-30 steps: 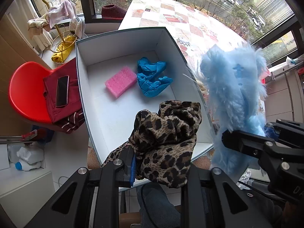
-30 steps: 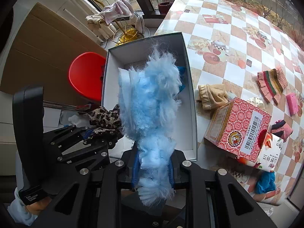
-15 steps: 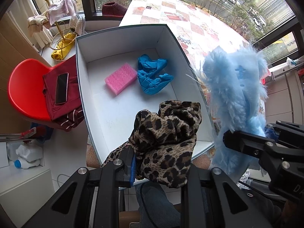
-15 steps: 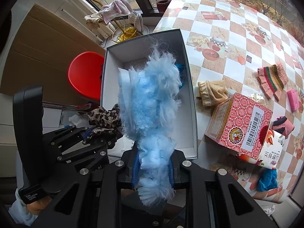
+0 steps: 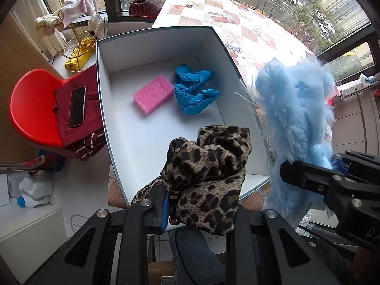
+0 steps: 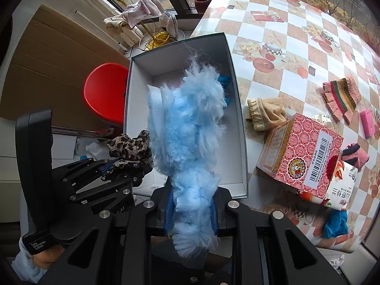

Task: Organize soft objects
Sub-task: 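Open both tools to drop the scrunchie and scarf into the box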

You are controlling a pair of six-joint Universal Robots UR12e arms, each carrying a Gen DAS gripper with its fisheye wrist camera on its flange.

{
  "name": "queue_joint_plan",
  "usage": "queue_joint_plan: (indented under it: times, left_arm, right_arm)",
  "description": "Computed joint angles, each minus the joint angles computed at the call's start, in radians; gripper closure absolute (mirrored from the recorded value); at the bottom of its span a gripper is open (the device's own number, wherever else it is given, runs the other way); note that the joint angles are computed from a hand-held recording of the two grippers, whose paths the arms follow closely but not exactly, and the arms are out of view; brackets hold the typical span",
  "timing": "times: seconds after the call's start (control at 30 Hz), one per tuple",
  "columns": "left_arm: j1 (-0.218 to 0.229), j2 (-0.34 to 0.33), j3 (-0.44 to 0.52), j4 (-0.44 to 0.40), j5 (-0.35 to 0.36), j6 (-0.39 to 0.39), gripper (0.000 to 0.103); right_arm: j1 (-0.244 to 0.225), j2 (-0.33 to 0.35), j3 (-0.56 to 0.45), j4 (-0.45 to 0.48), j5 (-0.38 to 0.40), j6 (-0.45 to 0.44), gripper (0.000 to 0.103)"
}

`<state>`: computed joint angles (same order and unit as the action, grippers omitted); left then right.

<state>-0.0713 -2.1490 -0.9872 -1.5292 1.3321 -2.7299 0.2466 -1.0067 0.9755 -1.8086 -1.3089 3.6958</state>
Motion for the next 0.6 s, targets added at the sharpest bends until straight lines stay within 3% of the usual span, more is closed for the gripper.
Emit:
queue_joint_plan:
  times: [0.07, 0.13, 0.2, 0.27, 0.37, 0.4, 0.43, 0.47, 0.5, 0.6]
  left_arm:
    - [-0.001, 0.001, -0.002, 0.007, 0.008, -0.001, 0.069]
    - [-0.001, 0.001, -0.002, 0.006, 0.01, -0.002, 0.053]
    - [-0.001, 0.002, -0.004, 0.014, 0.017, -0.006, 0.033]
    - [-0.001, 0.002, -0.002, 0.014, 0.025, -0.013, 0.022]
    - [0.0, -0.001, 0.003, 0.008, 0.022, -0.023, 0.021]
    - [0.001, -0.002, 0.004, 0.005, 0.019, -0.025, 0.016]
    - [0.001, -0.003, 0.006, 0.002, 0.019, -0.027, 0.013]
    - [0.002, -0.004, 0.006, 0.001, 0.017, -0.031, 0.011]
    - [0.002, -0.006, 0.01, -0.002, 0.018, -0.034, 0.01]
    - [0.003, -0.012, 0.018, -0.009, 0.018, -0.049, 0.01]
  right_arm:
    - [0.003, 0.005, -0.009, 0.007, -0.014, -0.008, 0.077]
    - [0.004, 0.009, -0.016, 0.013, -0.017, -0.018, 0.071]
    - [0.006, 0.013, -0.023, 0.021, -0.018, -0.026, 0.043]
    - [0.007, 0.013, -0.023, 0.016, -0.022, -0.028, 0.035]
    - [0.009, 0.012, -0.024, 0.014, -0.038, -0.023, 0.035]
    - [0.009, 0.012, -0.025, 0.016, -0.039, -0.02, 0.034]
    - [0.009, 0.011, -0.024, 0.017, -0.04, -0.016, 0.03]
    - [0.008, 0.01, -0.023, 0.018, -0.041, -0.013, 0.017]
    - [0.008, 0.009, -0.02, 0.015, -0.042, -0.008, 0.011]
    - [0.009, 0.003, -0.015, 0.005, -0.058, 0.001, 0.011]
